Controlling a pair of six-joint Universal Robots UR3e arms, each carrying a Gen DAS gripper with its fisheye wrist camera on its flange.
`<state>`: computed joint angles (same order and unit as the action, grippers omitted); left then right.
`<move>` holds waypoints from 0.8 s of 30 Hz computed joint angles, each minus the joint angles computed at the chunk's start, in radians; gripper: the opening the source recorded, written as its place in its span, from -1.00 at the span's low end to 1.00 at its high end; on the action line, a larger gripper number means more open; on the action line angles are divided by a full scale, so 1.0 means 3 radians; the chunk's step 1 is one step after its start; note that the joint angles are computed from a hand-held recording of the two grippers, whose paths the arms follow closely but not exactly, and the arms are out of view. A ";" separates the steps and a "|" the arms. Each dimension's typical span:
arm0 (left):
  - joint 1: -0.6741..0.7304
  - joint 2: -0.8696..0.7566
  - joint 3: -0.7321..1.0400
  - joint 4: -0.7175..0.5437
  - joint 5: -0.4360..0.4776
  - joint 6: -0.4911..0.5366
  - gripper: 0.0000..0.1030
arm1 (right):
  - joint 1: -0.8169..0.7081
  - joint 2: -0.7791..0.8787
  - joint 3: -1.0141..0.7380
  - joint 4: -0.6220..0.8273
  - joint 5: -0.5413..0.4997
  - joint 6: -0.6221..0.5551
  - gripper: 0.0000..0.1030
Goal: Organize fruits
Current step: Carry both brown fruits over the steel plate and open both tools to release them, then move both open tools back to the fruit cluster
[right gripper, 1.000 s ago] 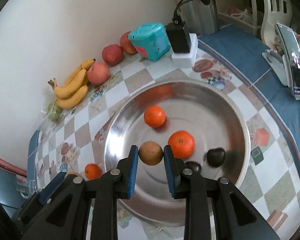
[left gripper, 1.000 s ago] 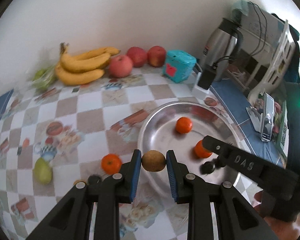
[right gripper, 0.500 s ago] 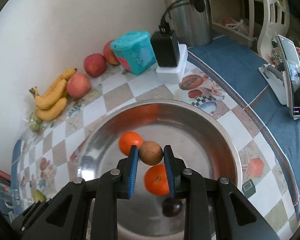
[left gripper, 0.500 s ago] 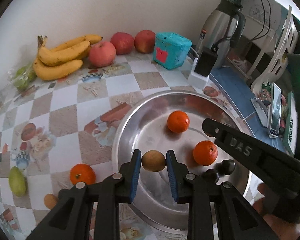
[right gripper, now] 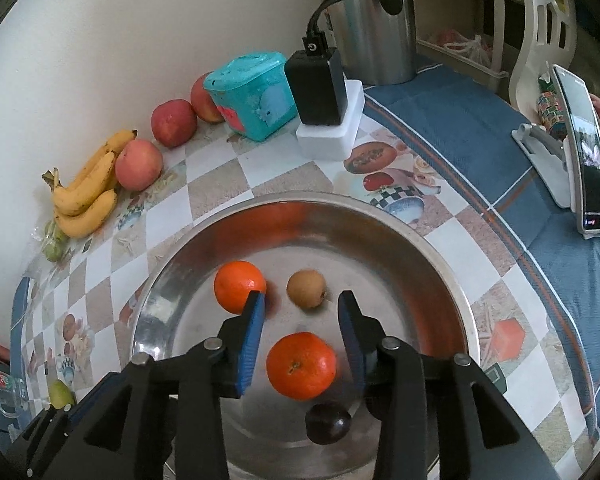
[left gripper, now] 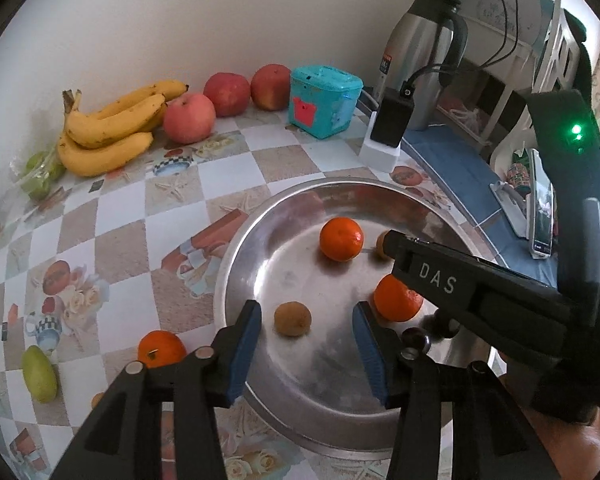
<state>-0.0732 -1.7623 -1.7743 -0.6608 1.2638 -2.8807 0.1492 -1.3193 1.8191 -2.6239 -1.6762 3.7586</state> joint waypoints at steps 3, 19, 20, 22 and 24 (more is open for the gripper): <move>0.0016 0.0046 0.0051 -0.0102 0.0115 -0.0006 0.00 | 0.0020 -0.0033 -0.0022 0.0060 -0.0004 -0.0026 -0.18; 0.0599 0.0210 0.0202 -0.0549 0.0581 -0.0539 0.06 | 0.0264 -0.0133 -0.0339 0.0691 0.0089 -0.0042 -0.08; 0.0649 0.0215 0.0223 -0.0595 0.0631 -0.0561 0.06 | 0.0286 -0.0134 -0.0358 0.0710 0.0092 -0.0042 -0.08; 0.0728 0.0231 0.0237 -0.0652 0.0664 -0.0585 0.07 | 0.0328 -0.0127 -0.0401 0.0741 0.0109 -0.0035 -0.08; 0.0822 0.0256 0.0239 -0.0700 0.0652 -0.0606 0.07 | 0.0362 -0.0114 -0.0440 0.0768 0.0143 -0.0031 -0.08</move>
<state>0.1734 -1.6855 -1.7027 -0.8707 1.4595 -3.0626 0.2577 -1.3534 1.6870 -2.3936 -1.6333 3.7494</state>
